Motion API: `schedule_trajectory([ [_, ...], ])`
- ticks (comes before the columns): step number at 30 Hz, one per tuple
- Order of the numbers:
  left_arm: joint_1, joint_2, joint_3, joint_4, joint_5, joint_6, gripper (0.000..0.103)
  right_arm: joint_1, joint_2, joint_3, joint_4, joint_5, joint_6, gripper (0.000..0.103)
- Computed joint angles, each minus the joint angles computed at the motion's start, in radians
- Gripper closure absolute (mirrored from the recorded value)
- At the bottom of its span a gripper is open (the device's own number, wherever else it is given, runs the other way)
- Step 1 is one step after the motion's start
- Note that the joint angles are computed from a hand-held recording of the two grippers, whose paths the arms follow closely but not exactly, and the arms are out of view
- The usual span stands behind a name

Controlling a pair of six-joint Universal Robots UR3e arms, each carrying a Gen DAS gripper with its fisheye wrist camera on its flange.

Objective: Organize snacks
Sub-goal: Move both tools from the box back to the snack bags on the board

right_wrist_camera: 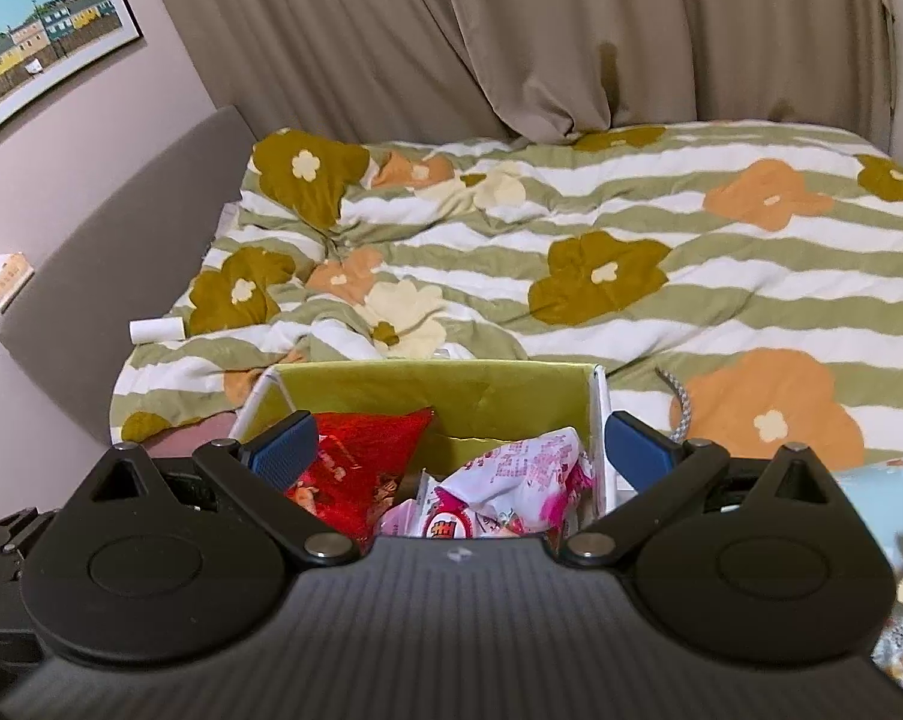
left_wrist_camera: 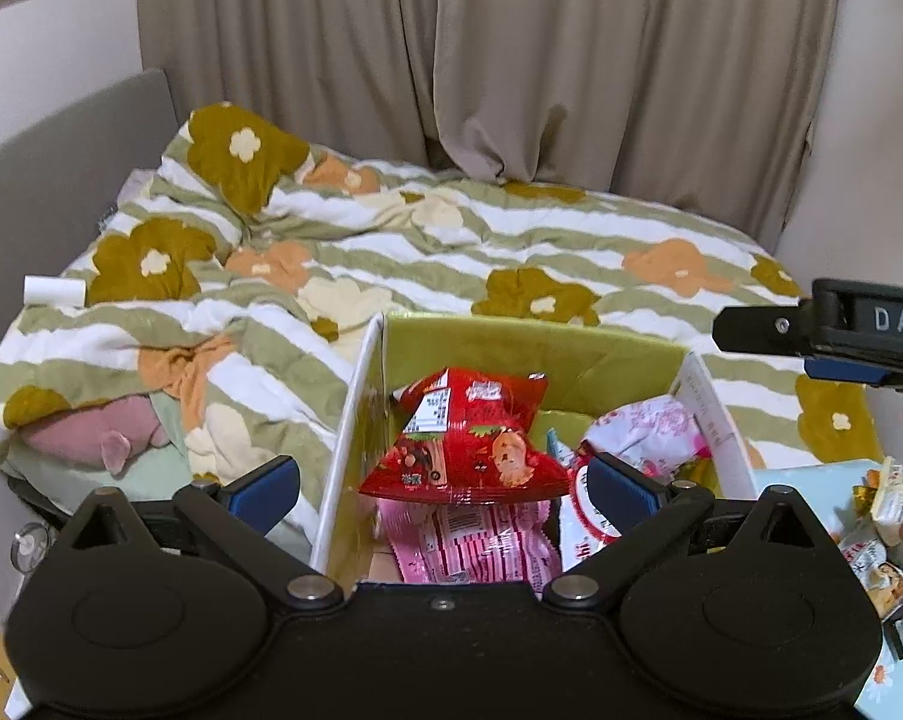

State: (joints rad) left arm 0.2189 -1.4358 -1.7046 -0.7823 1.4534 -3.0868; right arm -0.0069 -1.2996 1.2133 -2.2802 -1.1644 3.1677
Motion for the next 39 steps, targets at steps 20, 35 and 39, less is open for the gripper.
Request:
schedule_trajectory([
  [20,-0.115,0.206,-0.089,-0.007,-0.139,0.042,0.0,-0.305,-0.699,0.539,0.076,0.027,-0.073,0.0],
  [35,-0.62,-0.177,0.14,0.091,0.148,-0.262,0.0,-1.095,-0.854,0.506,0.762,0.44,-0.898,0.0],
  [39,-0.713,-0.323,0.259,0.062,0.196,-0.387,0.0,-1.084,-0.698,0.465,0.695,0.417,-1.021,0.0],
])
